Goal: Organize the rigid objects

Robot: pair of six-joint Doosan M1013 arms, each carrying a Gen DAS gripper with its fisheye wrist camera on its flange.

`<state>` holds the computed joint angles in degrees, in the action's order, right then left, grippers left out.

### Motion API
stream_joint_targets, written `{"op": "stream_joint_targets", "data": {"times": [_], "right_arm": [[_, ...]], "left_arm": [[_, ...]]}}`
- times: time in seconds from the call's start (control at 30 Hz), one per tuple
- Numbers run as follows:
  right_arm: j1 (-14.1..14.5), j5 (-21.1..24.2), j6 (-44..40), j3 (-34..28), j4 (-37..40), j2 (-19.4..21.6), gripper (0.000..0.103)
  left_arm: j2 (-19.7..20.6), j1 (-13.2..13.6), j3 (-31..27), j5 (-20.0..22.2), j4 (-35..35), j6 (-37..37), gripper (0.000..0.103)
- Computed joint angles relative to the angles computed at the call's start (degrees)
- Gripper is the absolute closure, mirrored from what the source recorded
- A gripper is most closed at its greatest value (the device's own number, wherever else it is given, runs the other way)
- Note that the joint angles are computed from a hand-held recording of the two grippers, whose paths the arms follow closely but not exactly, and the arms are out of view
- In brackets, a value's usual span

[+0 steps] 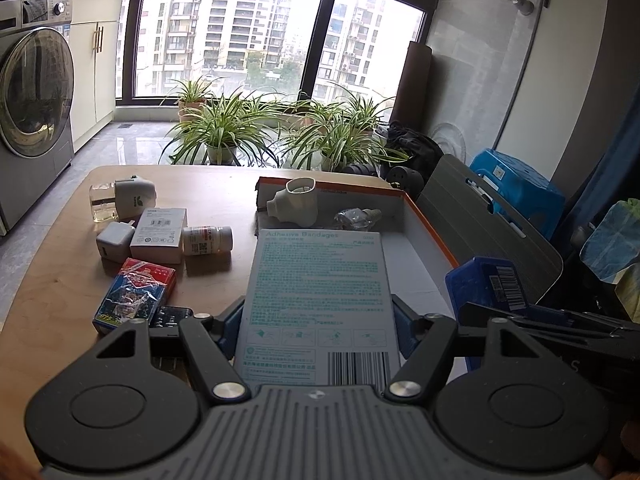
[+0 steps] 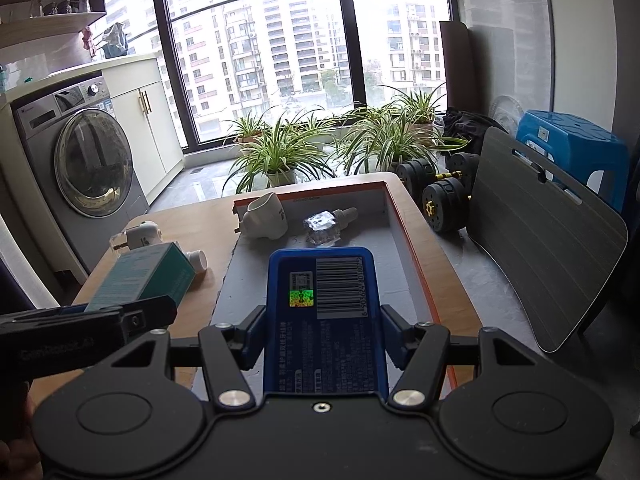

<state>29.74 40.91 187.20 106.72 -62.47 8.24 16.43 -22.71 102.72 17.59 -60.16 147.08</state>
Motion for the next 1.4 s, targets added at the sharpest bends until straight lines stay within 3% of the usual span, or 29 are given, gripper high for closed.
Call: {"op": "stream_joint_targets", "data": {"times": [1.4], "right_arm": [[0.5,0.0,0.1,-0.2,0.0,0.7,0.032]], "left_arm": [[0.1,0.0,0.0,0.1,0.7,-0.6,0.031]]}}
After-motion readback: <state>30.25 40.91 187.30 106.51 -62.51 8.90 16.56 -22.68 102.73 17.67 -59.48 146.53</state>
